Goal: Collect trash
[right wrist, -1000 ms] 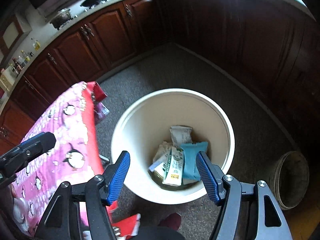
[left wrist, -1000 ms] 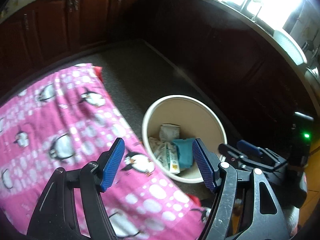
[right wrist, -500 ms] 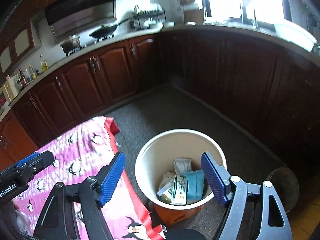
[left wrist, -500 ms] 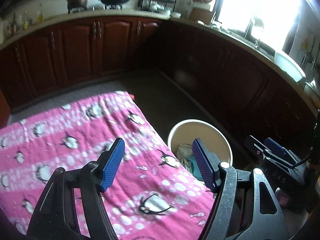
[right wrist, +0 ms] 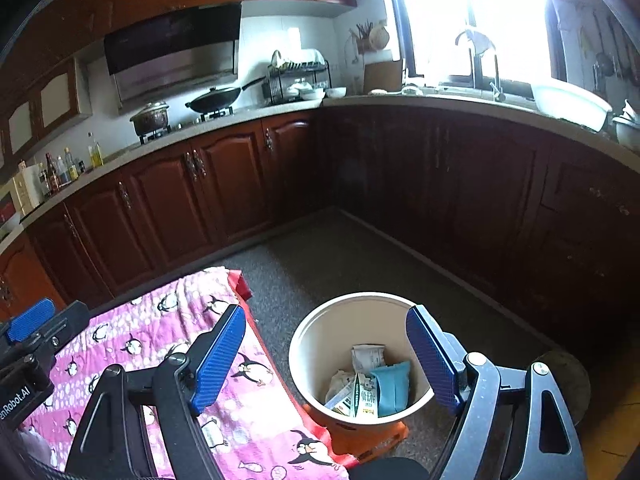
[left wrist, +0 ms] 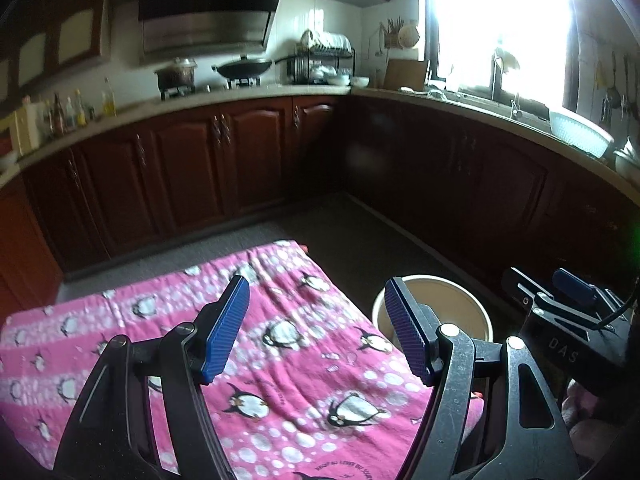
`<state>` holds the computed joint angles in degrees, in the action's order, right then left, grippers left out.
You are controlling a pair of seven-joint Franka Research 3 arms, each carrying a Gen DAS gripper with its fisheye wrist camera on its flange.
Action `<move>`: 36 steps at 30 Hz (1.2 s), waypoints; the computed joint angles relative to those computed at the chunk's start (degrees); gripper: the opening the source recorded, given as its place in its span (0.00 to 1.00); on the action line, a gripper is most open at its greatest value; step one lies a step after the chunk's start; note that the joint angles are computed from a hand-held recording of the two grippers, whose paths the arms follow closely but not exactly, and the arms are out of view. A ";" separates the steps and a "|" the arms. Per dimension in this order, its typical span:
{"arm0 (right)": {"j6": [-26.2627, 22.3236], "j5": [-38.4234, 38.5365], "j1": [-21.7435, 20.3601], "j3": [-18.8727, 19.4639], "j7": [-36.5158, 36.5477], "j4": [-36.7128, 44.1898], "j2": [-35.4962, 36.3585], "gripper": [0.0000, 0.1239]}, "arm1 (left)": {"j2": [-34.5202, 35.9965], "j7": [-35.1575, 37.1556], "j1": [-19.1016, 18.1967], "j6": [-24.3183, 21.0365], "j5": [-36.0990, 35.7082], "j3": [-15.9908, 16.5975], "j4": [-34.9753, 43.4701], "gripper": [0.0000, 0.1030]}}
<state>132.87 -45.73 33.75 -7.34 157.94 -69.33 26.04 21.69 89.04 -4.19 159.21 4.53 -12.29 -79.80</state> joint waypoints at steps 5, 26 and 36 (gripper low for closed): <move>-0.22 -2.13 0.88 -0.33 1.43 -0.57 -0.73 0.66 | -1.62 0.55 0.87 2.48 -0.95 -0.65 -2.33 0.67; -0.81 -9.54 1.00 1.00 6.17 -1.99 -2.62 0.74 | -1.30 5.69 2.98 3.82 -6.95 -3.07 -2.93 0.67; -0.63 -9.27 0.95 1.09 5.71 -2.30 -2.86 0.74 | -1.29 7.52 3.53 4.02 -8.59 -3.59 -3.22 0.67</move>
<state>132.24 -55.00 34.70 -6.25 163.65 -71.63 23.18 20.40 96.56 -0.66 163.23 -4.06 -15.88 -83.02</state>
